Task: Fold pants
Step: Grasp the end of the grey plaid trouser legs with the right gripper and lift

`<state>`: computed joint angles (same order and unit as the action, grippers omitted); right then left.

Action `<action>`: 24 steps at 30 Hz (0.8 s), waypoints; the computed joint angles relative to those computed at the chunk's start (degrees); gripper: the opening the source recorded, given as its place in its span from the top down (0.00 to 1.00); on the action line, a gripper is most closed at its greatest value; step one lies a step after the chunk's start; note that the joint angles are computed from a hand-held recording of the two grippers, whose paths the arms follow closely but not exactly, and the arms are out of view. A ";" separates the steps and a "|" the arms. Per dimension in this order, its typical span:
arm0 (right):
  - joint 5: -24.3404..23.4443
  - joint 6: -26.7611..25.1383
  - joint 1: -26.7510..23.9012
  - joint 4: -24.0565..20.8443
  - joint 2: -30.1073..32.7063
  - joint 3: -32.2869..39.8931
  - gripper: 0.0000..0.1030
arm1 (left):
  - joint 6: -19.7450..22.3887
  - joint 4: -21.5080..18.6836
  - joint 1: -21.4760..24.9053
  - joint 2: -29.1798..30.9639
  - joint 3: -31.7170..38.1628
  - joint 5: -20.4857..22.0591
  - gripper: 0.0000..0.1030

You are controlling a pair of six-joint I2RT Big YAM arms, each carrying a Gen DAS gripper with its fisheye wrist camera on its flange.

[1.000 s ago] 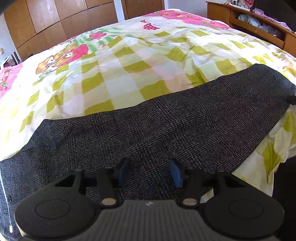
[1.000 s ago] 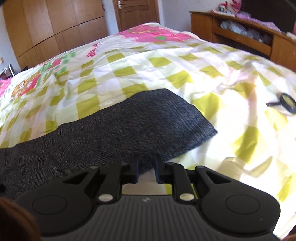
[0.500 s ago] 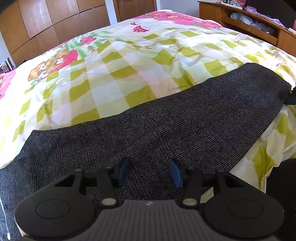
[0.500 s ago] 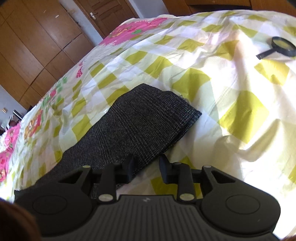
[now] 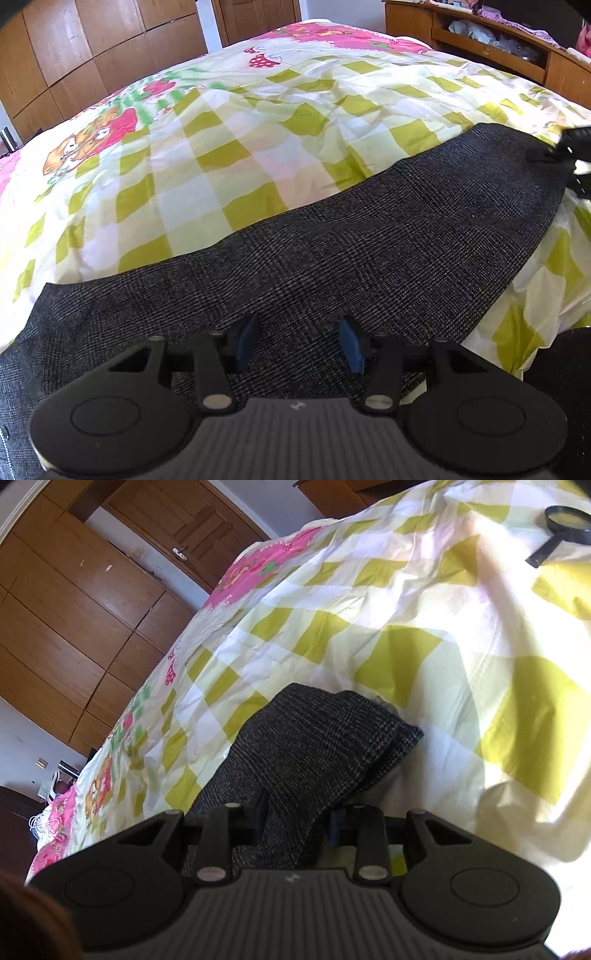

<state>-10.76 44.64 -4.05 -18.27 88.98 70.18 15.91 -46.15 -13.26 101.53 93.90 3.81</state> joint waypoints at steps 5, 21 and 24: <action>-0.25 -0.92 0.90 1.92 1.63 0.93 0.68 | 0.33 0.20 -0.47 0.01 0.21 0.42 0.41; 2.41 1.22 1.63 6.02 1.88 0.53 0.97 | 3.09 -0.84 -2.45 2.28 2.69 2.98 0.40; 5.07 0.16 1.02 6.08 0.01 -0.76 0.97 | 4.91 -0.20 -3.55 2.12 2.14 4.06 0.40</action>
